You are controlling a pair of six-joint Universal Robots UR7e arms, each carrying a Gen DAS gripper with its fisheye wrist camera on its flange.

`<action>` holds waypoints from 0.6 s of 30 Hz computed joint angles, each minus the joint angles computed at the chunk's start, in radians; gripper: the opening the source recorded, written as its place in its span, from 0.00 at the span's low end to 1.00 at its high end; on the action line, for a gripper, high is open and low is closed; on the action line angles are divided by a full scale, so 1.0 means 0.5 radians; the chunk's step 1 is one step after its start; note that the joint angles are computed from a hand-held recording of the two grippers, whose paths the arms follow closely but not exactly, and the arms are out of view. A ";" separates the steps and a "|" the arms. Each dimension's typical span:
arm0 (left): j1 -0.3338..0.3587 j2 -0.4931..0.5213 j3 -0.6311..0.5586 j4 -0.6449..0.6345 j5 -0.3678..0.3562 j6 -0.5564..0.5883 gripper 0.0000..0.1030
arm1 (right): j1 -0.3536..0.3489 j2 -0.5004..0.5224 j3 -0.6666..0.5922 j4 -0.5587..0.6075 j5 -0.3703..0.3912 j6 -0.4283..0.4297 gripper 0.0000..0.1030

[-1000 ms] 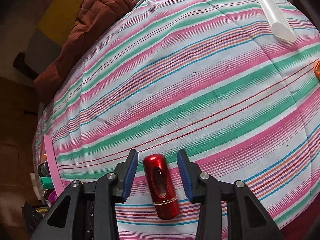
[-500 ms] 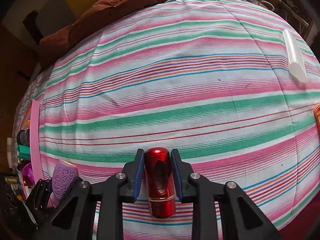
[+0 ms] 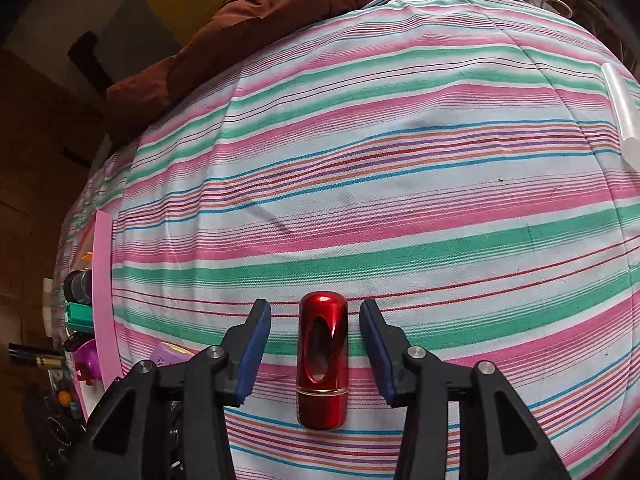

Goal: Organize rigid objects
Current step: 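Carry the purple egg into the tray and open the left tool while the right tool holds the red cylinder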

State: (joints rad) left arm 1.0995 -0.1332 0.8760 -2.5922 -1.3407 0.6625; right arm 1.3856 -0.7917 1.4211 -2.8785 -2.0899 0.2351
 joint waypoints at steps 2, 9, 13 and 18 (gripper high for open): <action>0.000 -0.001 0.001 0.000 0.000 -0.001 0.36 | 0.009 -0.010 0.011 0.047 -0.029 -0.015 0.47; 0.002 -0.001 -0.006 0.006 -0.006 -0.006 0.36 | 0.096 0.093 -0.073 0.132 -0.417 -0.211 0.25; 0.003 -0.005 -0.004 0.008 -0.006 -0.004 0.36 | 0.088 0.094 -0.069 0.130 -0.421 -0.238 0.25; 0.004 0.001 -0.024 0.026 -0.011 -0.007 0.36 | 0.089 0.107 -0.050 0.029 -0.447 -0.326 0.25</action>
State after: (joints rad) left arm 1.1016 -0.1326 0.8642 -2.5792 -1.3462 0.6588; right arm 1.4303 -0.7382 1.3962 -2.8639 -2.3136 0.0721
